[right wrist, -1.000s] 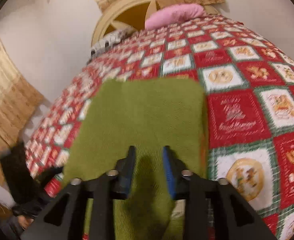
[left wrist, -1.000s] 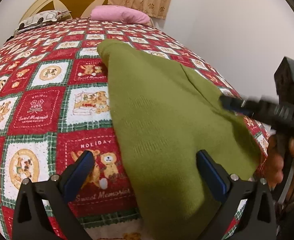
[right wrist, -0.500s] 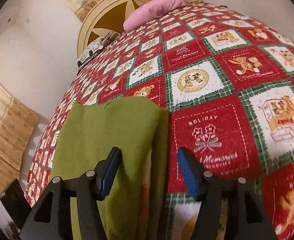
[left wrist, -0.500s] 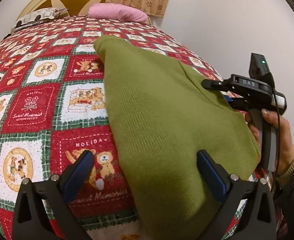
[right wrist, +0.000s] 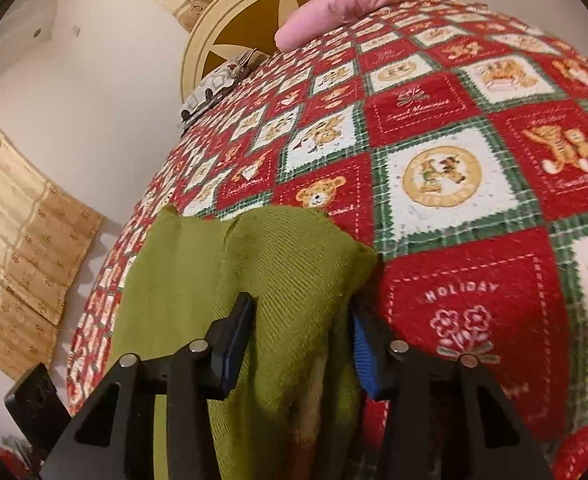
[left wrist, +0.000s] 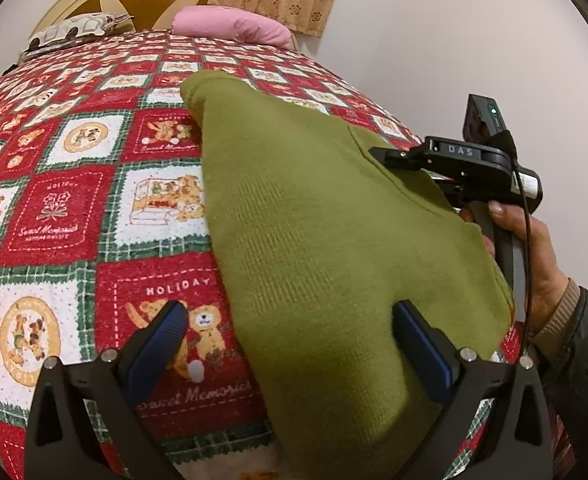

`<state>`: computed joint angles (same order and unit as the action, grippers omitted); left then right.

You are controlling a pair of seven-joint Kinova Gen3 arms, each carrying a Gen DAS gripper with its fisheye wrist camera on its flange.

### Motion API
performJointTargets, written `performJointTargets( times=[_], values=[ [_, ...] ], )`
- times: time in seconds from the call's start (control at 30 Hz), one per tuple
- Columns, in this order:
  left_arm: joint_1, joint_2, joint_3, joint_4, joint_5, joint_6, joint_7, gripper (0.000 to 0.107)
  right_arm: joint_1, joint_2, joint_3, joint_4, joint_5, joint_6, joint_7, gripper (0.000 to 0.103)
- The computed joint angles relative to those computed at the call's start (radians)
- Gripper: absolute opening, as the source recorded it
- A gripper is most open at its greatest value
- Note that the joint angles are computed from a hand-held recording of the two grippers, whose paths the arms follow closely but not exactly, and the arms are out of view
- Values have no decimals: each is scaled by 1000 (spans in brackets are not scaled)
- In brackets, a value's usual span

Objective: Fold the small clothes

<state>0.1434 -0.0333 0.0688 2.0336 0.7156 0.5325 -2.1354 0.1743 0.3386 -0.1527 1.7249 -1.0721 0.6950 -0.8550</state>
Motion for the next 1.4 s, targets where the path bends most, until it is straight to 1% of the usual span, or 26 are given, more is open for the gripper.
performJointTargets(
  times=[0.03,0.13,0.23,0.33,0.4,0.47,0.57,0.63,0.73,0.87,1.0,1.03,1.1,1.2,1.4],
  values=[
    [0,0,0,0,1,1,-1,103,19,9,-10,5,-34,13,25,42],
    [-1,2,-2,-1,6,5,-6,103,41,23,-14,10,-83,46,67,38],
    [-2,3,-1,-2,9,7,-9,103,22,28,3,1,-72,44,39,37],
    [-1,7,3,-8,-4,7,2,103,12,22,3,9,-68,20,46,36],
    [0,9,5,-12,-8,10,2,103,12,25,3,5,-64,22,42,36],
    [0,10,4,-15,-1,15,-10,100,7,29,3,-3,-55,22,30,36],
    [-5,13,1,-21,26,40,-51,91,9,34,1,-9,-44,24,22,36],
    [-9,20,0,-39,34,78,-61,77,17,38,-4,-12,-47,28,29,36],
    [-8,22,12,-69,-26,105,6,73,2,18,-6,8,-39,-17,44,33],
    [9,4,29,-72,-101,83,74,65,-15,-2,-4,21,-20,-54,28,31],
    [39,-20,50,-77,-231,55,179,52,-61,-50,3,48,41,-127,-36,27],
    [46,-24,52,-81,-257,55,199,50,-64,-66,-1,59,42,-142,-46,26],
    [55,-36,56,-90,-316,69,249,47,-55,-87,-13,81,11,-154,-31,26],
    [65,-53,45,-90,-333,87,266,46,-42,-118,-18,113,-62,-142,21,26],
    [74,-107,18,-70,-336,126,260,44,-112,-186,19,152,-56,-149,1,26]
  ],
)
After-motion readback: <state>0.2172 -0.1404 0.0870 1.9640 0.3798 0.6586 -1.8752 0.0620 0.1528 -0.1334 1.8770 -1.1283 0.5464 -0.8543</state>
